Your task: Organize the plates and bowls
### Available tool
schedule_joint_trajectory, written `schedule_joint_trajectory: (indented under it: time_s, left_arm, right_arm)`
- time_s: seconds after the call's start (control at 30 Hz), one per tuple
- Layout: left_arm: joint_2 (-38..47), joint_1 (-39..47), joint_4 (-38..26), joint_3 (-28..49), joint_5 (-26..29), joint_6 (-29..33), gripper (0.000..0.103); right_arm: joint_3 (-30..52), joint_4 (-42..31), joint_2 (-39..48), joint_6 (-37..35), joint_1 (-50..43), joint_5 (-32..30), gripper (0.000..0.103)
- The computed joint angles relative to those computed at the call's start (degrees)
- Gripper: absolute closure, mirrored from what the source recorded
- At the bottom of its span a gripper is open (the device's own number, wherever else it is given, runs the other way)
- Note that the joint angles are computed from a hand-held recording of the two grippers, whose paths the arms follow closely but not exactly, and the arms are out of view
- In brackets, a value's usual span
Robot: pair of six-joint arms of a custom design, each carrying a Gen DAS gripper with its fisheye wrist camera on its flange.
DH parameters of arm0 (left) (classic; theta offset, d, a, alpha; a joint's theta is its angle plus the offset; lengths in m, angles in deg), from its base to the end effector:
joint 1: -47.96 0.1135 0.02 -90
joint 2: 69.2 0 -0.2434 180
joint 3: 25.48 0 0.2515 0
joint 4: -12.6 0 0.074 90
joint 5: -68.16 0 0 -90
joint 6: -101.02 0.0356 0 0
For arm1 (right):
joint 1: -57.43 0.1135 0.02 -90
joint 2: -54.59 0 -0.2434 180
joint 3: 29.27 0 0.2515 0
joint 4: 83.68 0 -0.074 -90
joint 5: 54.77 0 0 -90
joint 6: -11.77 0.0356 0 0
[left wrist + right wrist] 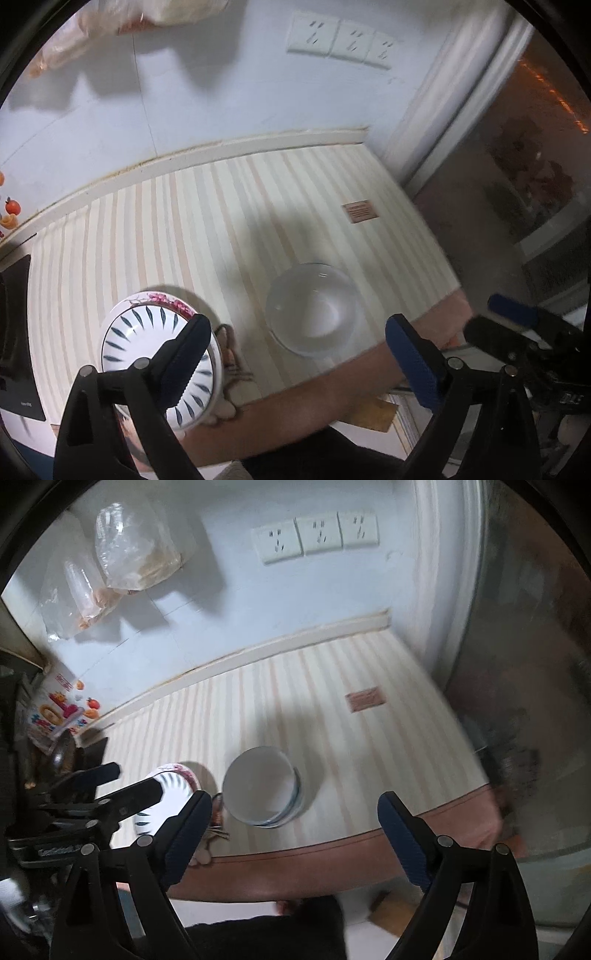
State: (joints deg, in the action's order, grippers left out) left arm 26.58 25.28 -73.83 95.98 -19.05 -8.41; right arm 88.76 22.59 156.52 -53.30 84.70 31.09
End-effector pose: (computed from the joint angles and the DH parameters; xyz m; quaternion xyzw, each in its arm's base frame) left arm 0.2989 -0.1268 0.3691 0.0336 0.9667 -0.1127 0.2271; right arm 0.3282 0.1721 0.3289 -0.0297 0.9593 0.1537 0.2349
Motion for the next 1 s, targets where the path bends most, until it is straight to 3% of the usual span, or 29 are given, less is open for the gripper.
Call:
schedule_joint_trajectory:
  time_s: [0.17,0.5,0.77,1.0]
  left_arm:
    - [7.8,4.1,4.3,-2.3,5.4,1.2,0.006]
    - [28.5,7.7,2.0,6.8,15.0,5.4,0.007]
    - [37.0,8.0,-2.1,14.6,17.5,5.1,0.007]
    - [37.9,8.8,0.9,12.1,27.0,5.1,0.033]
  right_arm:
    - [-3.1,7.7,8.8,-1.0,-4.2,-10.7,0.01]
    - [7.1,12.3,33.8,-2.1,-7.1,-27.2,0.01]
    - [19.4,10.3,45.9,-2.3,-7.1,-32.8,0.013]
    - [35.3,1.4,56.4,-3.5,-7.0,-34.9,0.026]
